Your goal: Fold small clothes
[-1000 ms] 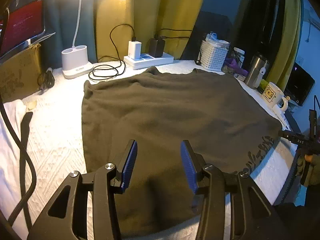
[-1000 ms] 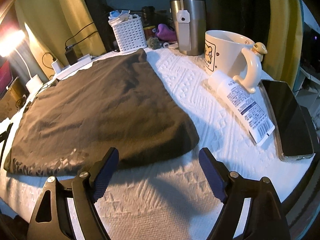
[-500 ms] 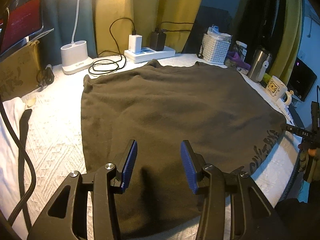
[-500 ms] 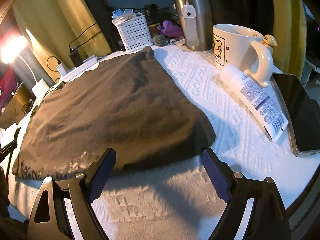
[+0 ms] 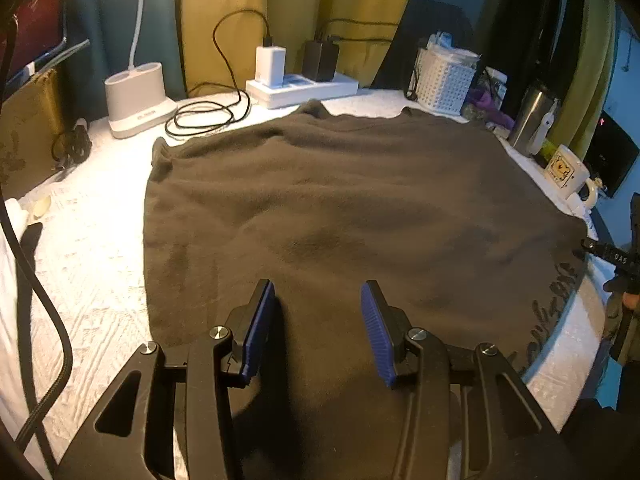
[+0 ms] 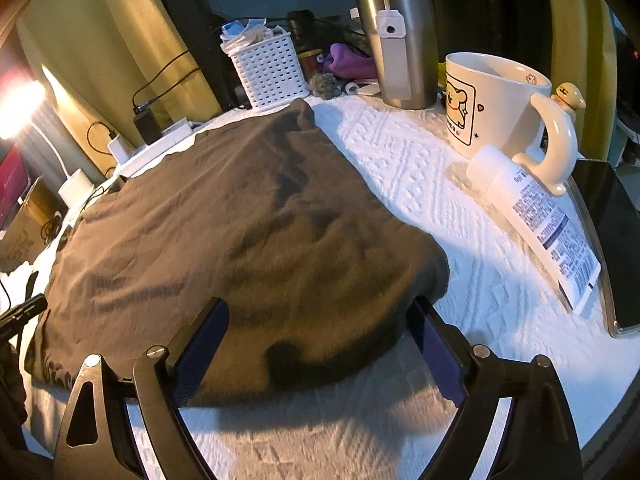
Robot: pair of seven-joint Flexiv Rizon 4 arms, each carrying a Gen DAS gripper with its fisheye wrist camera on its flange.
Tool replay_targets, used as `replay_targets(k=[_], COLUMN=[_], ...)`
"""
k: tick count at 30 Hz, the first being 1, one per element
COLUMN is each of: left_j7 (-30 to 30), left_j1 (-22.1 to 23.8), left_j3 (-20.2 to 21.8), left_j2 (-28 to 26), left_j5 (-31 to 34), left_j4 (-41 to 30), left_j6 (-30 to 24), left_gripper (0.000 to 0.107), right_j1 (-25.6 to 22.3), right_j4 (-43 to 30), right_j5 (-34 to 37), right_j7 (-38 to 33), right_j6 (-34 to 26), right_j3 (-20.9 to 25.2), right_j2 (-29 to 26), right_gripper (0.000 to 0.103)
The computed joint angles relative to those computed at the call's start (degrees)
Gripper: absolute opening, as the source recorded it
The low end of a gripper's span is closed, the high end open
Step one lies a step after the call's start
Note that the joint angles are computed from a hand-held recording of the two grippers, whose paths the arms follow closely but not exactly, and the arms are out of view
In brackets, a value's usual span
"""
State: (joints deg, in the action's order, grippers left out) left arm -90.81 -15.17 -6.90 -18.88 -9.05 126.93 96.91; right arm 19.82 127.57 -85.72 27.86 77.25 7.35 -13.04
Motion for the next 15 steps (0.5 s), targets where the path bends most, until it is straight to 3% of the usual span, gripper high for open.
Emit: replay_targets(k=[11,15], left_j7=[0.89,2.01], left_j1=[0.87,1.33], left_j3=[-0.70,-0.94], left_j2=[-1.30,-2.49], left_j5=[-0.23,-0.23], left_j4=[-2.71,-4.59], left_j6=[-1.12,-1.42], left_gripper=[0.045,0.045], right_j1=[0.13,1.09], right_j4=[-4.53,-6.77], right_j5=[-0.49,2.28], right_j7=[-0.59,-5.32], right_j6=[2.57,2.99], right_j3=[-1.33,-1.92], right_j2=[-3.92,-6.03], right_gripper=[0.092,0.087])
